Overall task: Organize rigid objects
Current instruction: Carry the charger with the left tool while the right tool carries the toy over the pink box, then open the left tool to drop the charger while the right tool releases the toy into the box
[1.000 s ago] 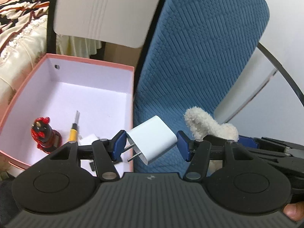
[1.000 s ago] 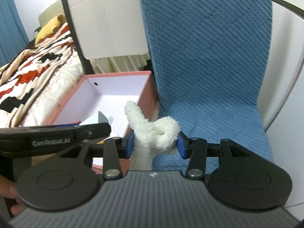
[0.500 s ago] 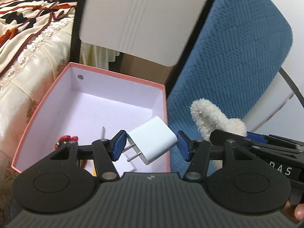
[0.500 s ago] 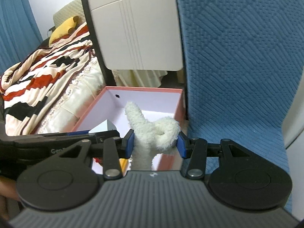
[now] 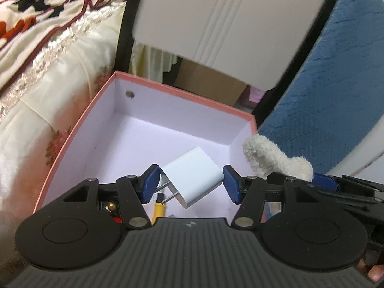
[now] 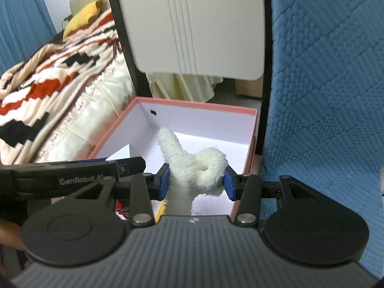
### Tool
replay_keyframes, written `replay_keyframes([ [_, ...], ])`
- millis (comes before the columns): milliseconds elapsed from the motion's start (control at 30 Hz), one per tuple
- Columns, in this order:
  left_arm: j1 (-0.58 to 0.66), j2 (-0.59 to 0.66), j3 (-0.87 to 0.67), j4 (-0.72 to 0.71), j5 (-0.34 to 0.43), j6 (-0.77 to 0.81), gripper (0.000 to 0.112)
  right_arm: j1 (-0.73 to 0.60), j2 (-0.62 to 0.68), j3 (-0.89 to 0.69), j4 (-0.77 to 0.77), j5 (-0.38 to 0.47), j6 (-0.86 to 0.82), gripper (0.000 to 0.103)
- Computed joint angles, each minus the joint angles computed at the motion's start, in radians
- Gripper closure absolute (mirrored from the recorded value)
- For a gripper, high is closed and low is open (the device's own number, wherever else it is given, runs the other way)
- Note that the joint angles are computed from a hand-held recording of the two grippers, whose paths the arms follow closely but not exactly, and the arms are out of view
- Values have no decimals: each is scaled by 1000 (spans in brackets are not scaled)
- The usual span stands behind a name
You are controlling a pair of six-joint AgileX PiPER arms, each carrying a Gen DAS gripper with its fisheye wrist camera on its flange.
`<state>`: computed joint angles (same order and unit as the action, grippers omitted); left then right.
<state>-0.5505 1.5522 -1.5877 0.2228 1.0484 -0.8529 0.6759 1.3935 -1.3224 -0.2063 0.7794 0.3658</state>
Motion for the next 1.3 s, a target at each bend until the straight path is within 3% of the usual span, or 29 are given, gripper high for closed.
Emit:
replay_keyframes([
  [233, 112, 67, 62, -84, -81, 83, 49, -2, 126, -38, -25, -33, -36, 54],
  [567, 183, 175, 43, -151, -104, 186, 49, -20, 290, -92, -29, -76, -61, 54],
  [833, 200, 208, 30, -151, -108, 186, 49, -39, 428, -206, -12, -14, -63, 55],
  [1067, 199, 180, 44, -141, -106, 181, 48, -37, 467, -253, -4, 10, -38, 52],
  [1300, 182, 113, 55, -106, -88, 146, 48, -33, 400, -215, 7, -2, -40, 43],
])
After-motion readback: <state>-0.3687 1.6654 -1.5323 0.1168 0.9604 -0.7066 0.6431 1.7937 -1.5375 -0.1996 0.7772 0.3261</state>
